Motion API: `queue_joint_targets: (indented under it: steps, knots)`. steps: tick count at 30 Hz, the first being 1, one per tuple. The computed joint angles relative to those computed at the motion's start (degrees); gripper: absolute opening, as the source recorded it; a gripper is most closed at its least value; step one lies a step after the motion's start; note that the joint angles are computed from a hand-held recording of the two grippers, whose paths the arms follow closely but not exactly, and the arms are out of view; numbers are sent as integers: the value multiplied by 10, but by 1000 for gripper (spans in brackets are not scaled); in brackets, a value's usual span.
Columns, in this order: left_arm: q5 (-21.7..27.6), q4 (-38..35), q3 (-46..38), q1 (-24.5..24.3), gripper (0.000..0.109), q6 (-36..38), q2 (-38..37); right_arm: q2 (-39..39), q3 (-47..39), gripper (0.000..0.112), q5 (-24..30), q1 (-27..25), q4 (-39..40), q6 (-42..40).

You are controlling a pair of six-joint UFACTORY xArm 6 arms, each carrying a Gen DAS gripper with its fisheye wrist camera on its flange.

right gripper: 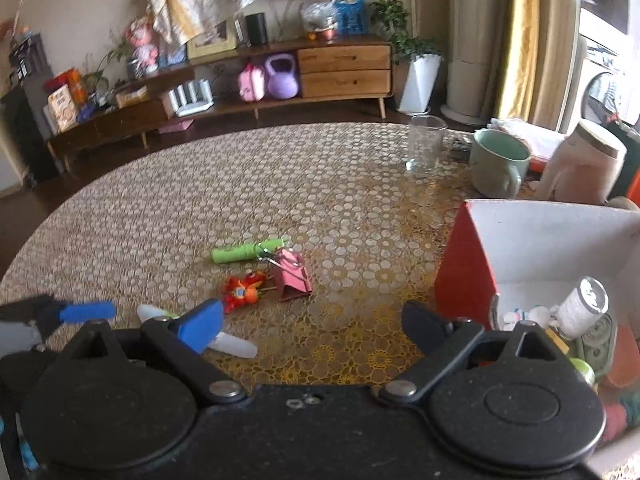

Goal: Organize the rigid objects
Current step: 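Withdraw both tools from the box toward the scattered items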

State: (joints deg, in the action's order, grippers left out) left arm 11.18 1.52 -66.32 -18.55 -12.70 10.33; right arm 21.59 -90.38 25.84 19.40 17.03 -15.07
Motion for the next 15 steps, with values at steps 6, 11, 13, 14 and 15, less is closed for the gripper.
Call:
queue_joint_targets:
  steps: [6,11,13,14,15]
  knots:
    - [5,-171,-30,5,103,209,27,31,-35,95,17,3,-10,-5]
    - [22,-254,-60,10,103,322,51,69,-76,94,34,7,-24,-5]
    - [34,-285,-72,11,103,368,60,87,-95,94,40,8,-30,3]
    - [38,-290,-76,11,103,384,64,96,-106,93,43,8,-32,8]
    - [42,-295,-81,11,103,404,68,104,-115,93,43,9,-36,18]
